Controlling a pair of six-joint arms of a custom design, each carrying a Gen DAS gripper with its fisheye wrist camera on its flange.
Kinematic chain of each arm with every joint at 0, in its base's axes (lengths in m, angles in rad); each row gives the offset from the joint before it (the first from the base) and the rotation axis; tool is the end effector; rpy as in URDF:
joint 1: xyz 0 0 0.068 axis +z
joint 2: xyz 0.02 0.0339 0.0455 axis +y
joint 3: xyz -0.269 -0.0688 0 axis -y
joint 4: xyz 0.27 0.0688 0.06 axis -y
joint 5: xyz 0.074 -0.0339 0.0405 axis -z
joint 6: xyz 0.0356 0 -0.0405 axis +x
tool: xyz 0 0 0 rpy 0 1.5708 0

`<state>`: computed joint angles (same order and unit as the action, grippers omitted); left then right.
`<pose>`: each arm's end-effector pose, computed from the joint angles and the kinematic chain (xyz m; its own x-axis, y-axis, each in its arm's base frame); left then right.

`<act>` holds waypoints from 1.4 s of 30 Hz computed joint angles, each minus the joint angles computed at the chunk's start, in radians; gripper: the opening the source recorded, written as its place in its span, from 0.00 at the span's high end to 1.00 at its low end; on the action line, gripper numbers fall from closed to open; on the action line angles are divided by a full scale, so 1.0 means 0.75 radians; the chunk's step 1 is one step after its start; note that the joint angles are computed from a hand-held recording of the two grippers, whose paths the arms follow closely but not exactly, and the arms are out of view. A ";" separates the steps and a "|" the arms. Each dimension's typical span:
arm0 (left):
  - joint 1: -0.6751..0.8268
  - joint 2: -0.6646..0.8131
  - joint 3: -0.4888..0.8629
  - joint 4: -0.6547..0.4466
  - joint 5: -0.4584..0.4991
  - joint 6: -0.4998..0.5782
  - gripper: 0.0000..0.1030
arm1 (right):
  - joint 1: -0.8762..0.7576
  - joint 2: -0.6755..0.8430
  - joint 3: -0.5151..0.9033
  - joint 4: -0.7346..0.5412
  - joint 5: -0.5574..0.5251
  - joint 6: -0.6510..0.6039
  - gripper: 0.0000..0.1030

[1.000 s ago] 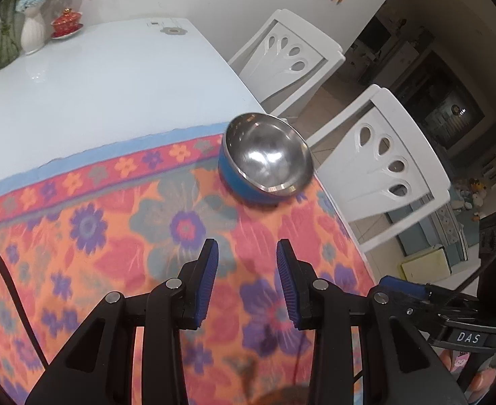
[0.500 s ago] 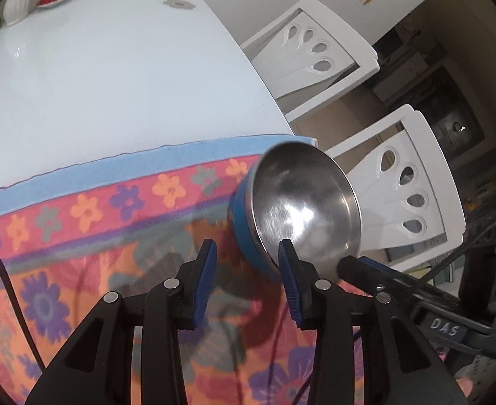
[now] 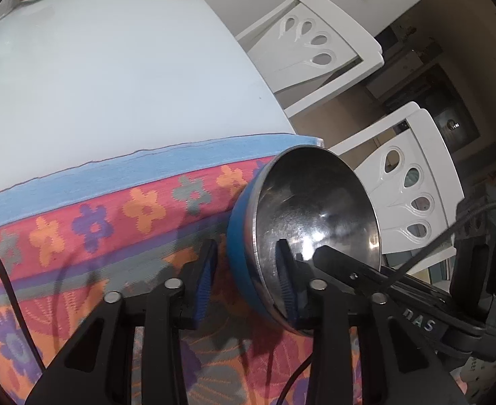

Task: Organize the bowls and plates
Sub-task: 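Grasp the rim of the blue steel bowl with both grippers, then lift the blue bowl with both grippers and carry it over the red bowl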

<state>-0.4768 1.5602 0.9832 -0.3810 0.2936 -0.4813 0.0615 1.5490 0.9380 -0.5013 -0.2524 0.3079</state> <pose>0.2959 -0.1644 0.1971 -0.9161 -0.0256 -0.4002 0.1840 0.8599 -0.4761 0.3166 0.0284 0.1794 -0.9044 0.2383 -0.3539 0.1094 0.9313 0.3475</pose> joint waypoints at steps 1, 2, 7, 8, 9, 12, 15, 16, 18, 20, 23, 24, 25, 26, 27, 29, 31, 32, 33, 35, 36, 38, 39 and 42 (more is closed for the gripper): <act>-0.006 -0.002 0.001 -0.002 -0.011 0.008 0.75 | -0.001 0.009 0.003 0.003 -0.006 0.005 0.68; -0.015 -0.009 0.002 -0.007 -0.029 0.019 0.76 | -0.001 0.022 0.009 0.004 -0.016 0.007 0.74; -0.033 -0.085 -0.015 -0.040 -0.070 0.051 0.78 | 0.042 -0.016 0.000 -0.012 0.049 -0.004 0.75; -0.033 -0.104 -0.019 -0.048 -0.073 0.045 0.78 | 0.047 -0.035 -0.007 -0.022 0.054 -0.002 0.75; -0.034 -0.133 -0.027 -0.059 -0.074 0.038 0.78 | 0.051 -0.059 -0.013 -0.035 0.052 0.002 0.75; -0.050 -0.228 -0.045 -0.110 -0.095 0.024 0.78 | 0.077 -0.137 -0.026 -0.079 0.061 0.023 0.75; -0.074 -0.339 -0.062 -0.183 -0.123 0.011 0.78 | 0.110 -0.242 -0.043 -0.145 0.072 0.046 0.75; -0.082 -0.389 -0.073 -0.212 -0.131 -0.002 0.78 | 0.123 -0.279 -0.050 -0.169 0.075 0.057 0.75; -0.101 -0.500 -0.096 -0.275 -0.148 -0.035 0.78 | 0.157 -0.368 -0.064 -0.223 0.078 0.085 0.75; -0.137 -0.614 -0.115 -0.348 -0.185 -0.075 0.78 | 0.192 -0.463 -0.080 -0.285 0.080 0.108 0.75; -0.223 -0.781 -0.138 -0.462 -0.268 -0.146 0.78 | 0.272 -0.608 -0.092 -0.392 0.102 0.162 0.75; -0.260 -0.832 -0.143 -0.502 -0.302 -0.175 0.78 | 0.302 -0.655 -0.096 -0.430 0.118 0.185 0.75; -0.299 -0.882 -0.151 -0.539 -0.339 -0.205 0.78 | 0.344 -0.709 -0.107 -0.468 0.133 0.221 0.75; -0.358 -0.944 -0.162 -0.585 -0.394 -0.250 0.78 | 0.388 -0.756 -0.115 -0.506 0.142 0.264 0.75; -0.409 -0.990 -0.173 -0.621 -0.436 -0.293 0.78 | 0.436 -0.803 -0.126 -0.543 0.151 0.309 0.75; -0.544 -1.086 -0.197 -0.703 -0.530 -0.417 0.78 | 0.540 -0.900 -0.154 -0.607 0.193 0.392 0.75; -0.713 -1.165 -0.213 -0.798 -0.641 -0.563 0.78 | 0.665 -0.988 -0.182 -0.670 0.255 0.485 0.75; -0.795 -1.190 -0.215 -0.838 -0.692 -0.632 0.78 | 0.728 -1.028 -0.195 -0.699 0.284 0.535 0.75; -0.926 -1.224 -0.218 -0.894 -0.774 -0.740 0.78 | 0.800 -1.069 -0.206 -0.732 0.317 0.594 0.75; -1.132 -1.261 -0.216 -0.981 -0.903 -0.918 0.78 | 0.959 -1.142 -0.223 -0.799 0.396 0.728 0.75; -1.264 -1.273 -0.213 -1.036 -0.980 -1.038 0.78 | 1.053 -1.174 -0.228 -0.835 0.444 0.806 0.75; -1.508 -1.263 -0.202 -1.137 -1.108 -1.272 0.78 | 1.263 -1.217 -0.233 -0.904 0.551 0.982 0.75; -1.647 -1.231 -0.190 -1.191 -1.173 -1.412 0.78 | 1.380 -1.239 -0.238 -0.945 0.607 1.086 0.75; -1.963 -1.127 -0.156 -1.333 -1.280 -1.756 0.78 | 1.694 -1.265 -0.244 -1.056 0.730 1.391 0.75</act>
